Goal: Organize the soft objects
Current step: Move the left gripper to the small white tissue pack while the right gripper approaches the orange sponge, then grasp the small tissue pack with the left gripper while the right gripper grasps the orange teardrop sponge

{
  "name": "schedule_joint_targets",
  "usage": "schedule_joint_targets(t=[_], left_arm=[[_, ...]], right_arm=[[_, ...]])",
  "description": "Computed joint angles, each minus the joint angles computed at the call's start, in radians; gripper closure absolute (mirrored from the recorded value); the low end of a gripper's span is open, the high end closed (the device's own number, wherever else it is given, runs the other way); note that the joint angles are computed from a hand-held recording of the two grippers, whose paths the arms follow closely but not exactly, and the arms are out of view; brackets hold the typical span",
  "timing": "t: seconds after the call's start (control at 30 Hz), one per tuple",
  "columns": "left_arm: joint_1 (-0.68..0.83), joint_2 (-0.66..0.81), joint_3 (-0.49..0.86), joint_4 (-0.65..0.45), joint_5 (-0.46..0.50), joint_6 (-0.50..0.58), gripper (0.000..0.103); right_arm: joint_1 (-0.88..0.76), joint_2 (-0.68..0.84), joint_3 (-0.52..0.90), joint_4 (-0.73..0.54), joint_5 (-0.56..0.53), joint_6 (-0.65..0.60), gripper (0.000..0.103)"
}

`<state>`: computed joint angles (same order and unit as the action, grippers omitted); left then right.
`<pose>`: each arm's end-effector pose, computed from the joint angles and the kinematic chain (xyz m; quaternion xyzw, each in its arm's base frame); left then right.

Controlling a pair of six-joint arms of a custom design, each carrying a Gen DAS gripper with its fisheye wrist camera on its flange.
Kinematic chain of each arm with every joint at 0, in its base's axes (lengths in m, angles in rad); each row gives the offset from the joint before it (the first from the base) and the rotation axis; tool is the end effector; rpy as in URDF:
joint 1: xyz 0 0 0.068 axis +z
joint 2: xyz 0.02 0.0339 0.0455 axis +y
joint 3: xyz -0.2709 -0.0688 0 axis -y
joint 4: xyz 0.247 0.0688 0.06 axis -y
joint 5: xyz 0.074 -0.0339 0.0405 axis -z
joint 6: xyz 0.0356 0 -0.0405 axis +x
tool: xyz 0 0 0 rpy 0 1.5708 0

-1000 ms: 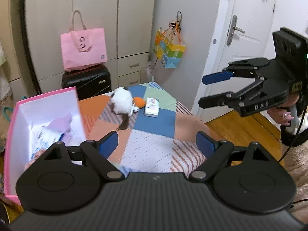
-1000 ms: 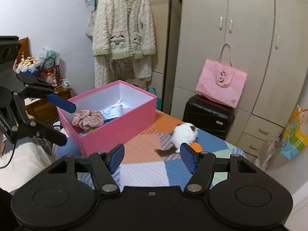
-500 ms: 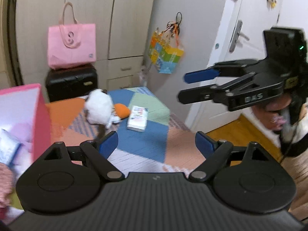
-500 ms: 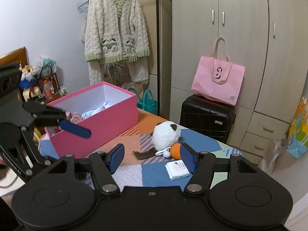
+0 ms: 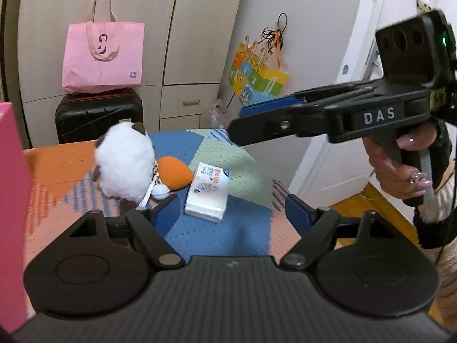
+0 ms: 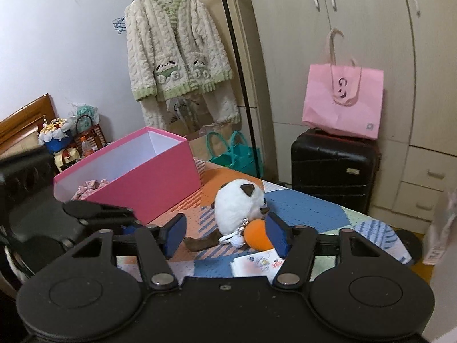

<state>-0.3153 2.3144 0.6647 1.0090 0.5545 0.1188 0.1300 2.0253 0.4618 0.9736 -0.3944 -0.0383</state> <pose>0.3054 -0.1193 -0.0004 0.3050 0.8131 -0.2858 0.4053 0.2853 0.0511 0.0509 -0.1647 0.8542 0.1938 0.4535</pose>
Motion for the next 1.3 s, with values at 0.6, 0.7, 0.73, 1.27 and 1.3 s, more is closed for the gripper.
schedule_joint_targets(t=[0.6, 0.7, 0.73, 1.27, 1.3], left_arm=[[-0.167, 0.147, 0.245, -0.128, -0.309, -0.003, 0.041], [-0.177, 0.156, 0.254, -0.113, -0.32, 0.009, 0.041], [-0.178, 0.158, 0.259, -0.119, -0.312, 0.021, 0.041], [-0.224, 0.17, 0.264, -0.099, -0.402, 0.051, 0.064], [-0.222, 0.166, 0.253, -0.091, -0.398, 0.048, 0.064]], right_arm=[[-0.087, 0.315, 0.484, -0.42, -0.166, -0.305, 0.067], [-0.079, 0.336, 0.529, -0.468, -0.152, -0.328, 0.062], [-0.078, 0.342, 0.541, -0.482, -0.148, -0.335, 0.059], [-0.116, 0.389, 0.559, -0.433, -0.207, -0.231, 0.058], [-0.119, 0.382, 0.544, -0.415, -0.207, -0.214, 0.058]])
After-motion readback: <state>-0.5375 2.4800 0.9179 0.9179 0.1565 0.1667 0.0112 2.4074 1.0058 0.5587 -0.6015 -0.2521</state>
